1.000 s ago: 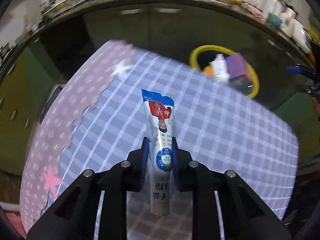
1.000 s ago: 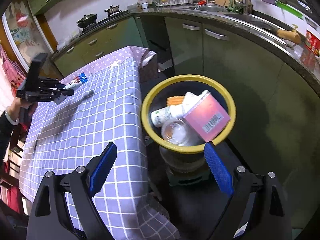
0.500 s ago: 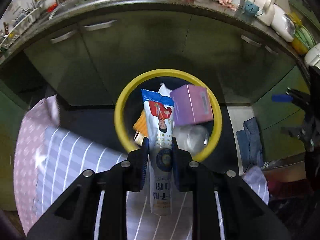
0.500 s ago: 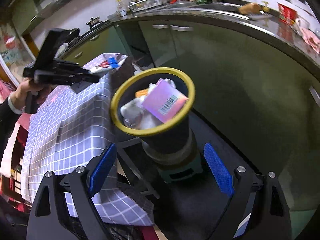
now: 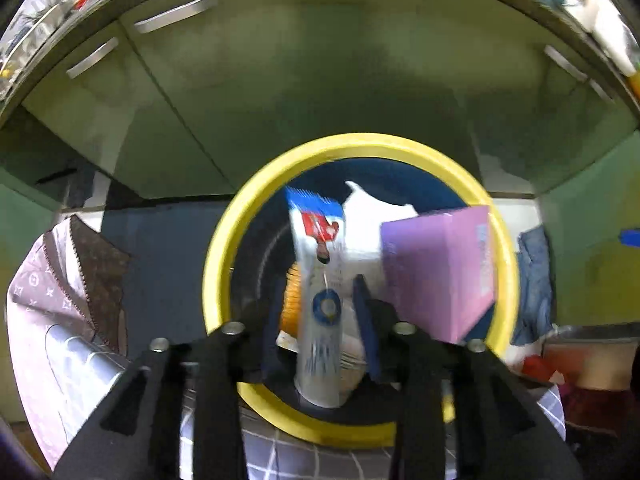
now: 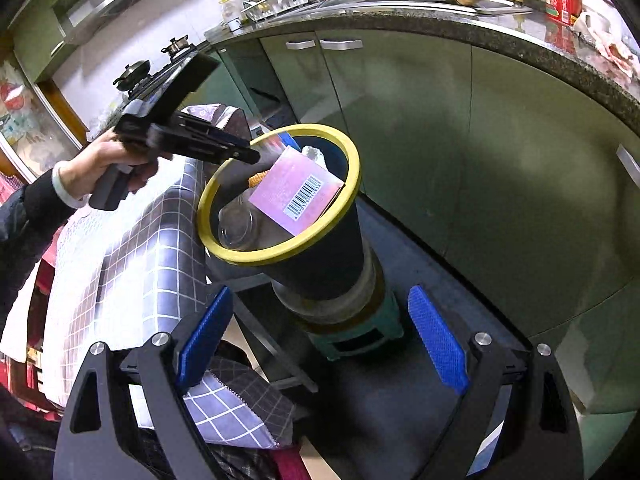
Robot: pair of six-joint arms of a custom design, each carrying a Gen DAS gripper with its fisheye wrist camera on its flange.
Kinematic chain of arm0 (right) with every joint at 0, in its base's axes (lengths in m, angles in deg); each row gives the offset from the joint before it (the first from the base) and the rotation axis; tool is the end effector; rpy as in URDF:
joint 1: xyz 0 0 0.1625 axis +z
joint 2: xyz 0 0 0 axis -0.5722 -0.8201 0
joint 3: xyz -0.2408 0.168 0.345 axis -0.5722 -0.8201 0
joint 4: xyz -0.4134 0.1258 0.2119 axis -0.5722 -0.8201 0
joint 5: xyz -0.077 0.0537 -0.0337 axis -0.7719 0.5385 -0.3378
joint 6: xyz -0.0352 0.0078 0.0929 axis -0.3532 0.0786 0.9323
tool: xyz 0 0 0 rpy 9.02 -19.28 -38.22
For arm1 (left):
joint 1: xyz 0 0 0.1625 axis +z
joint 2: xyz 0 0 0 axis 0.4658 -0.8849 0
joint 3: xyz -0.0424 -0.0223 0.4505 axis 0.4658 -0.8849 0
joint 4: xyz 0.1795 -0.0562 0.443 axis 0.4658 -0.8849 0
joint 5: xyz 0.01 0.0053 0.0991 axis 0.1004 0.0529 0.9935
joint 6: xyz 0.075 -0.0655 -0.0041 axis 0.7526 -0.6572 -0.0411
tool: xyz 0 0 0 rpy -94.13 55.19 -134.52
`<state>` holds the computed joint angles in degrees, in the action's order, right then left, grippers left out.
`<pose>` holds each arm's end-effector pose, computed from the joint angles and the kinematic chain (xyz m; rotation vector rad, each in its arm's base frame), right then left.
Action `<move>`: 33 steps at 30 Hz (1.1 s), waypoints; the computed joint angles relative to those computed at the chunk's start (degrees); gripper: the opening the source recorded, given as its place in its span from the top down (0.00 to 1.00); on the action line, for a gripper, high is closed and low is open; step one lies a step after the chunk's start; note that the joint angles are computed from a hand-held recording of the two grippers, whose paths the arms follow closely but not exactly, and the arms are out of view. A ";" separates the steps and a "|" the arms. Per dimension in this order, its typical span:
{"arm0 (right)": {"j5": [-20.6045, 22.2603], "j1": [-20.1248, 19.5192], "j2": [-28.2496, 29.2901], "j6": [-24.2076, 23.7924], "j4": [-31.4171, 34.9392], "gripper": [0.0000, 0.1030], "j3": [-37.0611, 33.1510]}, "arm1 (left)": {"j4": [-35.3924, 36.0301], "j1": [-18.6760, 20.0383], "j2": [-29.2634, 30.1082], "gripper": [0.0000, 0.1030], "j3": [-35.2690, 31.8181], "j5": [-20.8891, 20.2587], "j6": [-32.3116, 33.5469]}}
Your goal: Collect trash
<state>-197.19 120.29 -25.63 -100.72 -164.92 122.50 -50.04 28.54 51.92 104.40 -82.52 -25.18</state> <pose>0.0578 -0.4164 0.1816 -0.0451 -2.4242 0.9816 -0.2748 -0.7387 -0.0528 1.5557 2.1270 0.2395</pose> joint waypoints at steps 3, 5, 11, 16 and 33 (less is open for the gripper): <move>-0.30 0.62 0.27 -0.02 -0.21 0.14 0.06 | -0.75 0.02 -1.22 0.60 1.31 -0.49 -0.05; -0.41 1.08 0.57 0.09 -0.51 0.14 0.03 | -3.25 -0.36 -3.67 0.60 4.18 -0.88 1.43; -0.71 2.80 2.06 -0.14 -1.03 0.14 -0.25 | -14.19 -1.44 -17.51 0.32 18.09 -6.34 1.77; -1.75 6.15 4.62 -0.64 -2.21 0.14 -0.90 | -28.37 -1.99 -33.21 0.07 33.95 -9.89 -0.45; -11.66 25.81 19.24 -9.56 -14.71 0.09 -6.09 | -47.67 2.08 -73.69 0.06 62.60 15.30 -17.88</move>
